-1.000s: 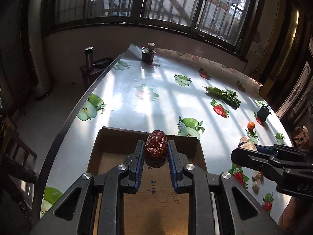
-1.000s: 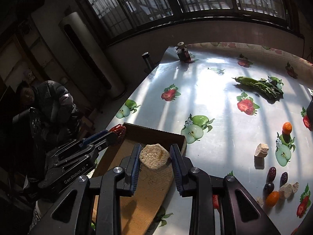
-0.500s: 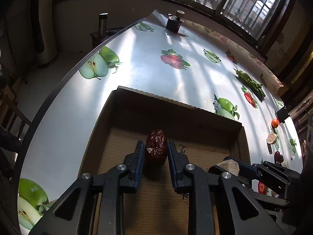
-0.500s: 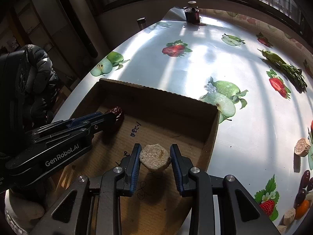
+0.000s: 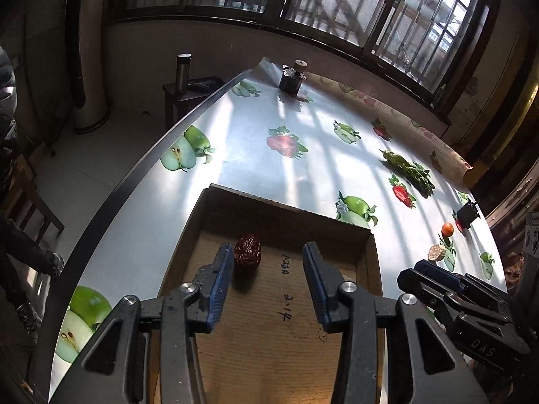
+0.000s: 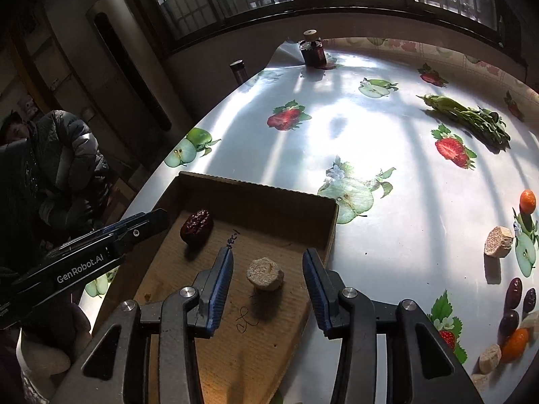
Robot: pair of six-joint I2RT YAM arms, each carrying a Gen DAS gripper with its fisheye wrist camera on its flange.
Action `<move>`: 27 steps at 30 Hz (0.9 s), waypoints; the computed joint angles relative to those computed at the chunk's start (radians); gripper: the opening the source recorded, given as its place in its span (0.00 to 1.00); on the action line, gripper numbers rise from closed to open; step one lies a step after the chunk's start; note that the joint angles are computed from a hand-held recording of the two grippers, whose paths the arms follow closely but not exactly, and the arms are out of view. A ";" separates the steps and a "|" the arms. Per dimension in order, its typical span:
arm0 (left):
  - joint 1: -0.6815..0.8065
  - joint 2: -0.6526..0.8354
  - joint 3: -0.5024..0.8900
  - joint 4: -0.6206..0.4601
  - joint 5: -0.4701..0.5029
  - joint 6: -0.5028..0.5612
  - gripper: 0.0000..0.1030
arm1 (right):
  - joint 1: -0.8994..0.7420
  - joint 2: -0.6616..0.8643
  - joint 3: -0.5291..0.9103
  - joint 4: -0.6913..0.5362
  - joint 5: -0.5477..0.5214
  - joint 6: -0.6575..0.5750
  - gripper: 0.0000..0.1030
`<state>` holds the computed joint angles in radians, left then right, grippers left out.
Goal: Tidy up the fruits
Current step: 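Carry both items into the cardboard box and open both tools, then grasp a rectangular cake block with the left tool while the right tool grasps a round rice cake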
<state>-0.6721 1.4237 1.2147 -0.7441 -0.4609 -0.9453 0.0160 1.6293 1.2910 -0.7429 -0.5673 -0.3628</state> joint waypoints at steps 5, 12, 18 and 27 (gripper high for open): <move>-0.158 0.052 0.153 -0.034 -0.087 0.010 0.58 | -0.260 -0.028 0.098 -0.122 -0.105 -0.143 0.58; -0.236 0.295 0.403 0.009 0.002 0.056 0.63 | -0.653 0.293 0.604 -0.412 -0.216 -0.261 0.69; -0.218 0.583 0.674 0.015 0.161 0.050 0.63 | -0.790 0.562 0.875 -0.539 -0.209 -0.285 0.69; -0.152 1.084 1.337 -0.216 0.292 0.063 0.63 | -0.740 0.746 1.005 -0.568 -0.199 -0.248 0.67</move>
<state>-0.8238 2.5077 2.5514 -0.9598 -0.1690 -0.8824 -0.7240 2.3753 2.2962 -1.3114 -0.7666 -0.6111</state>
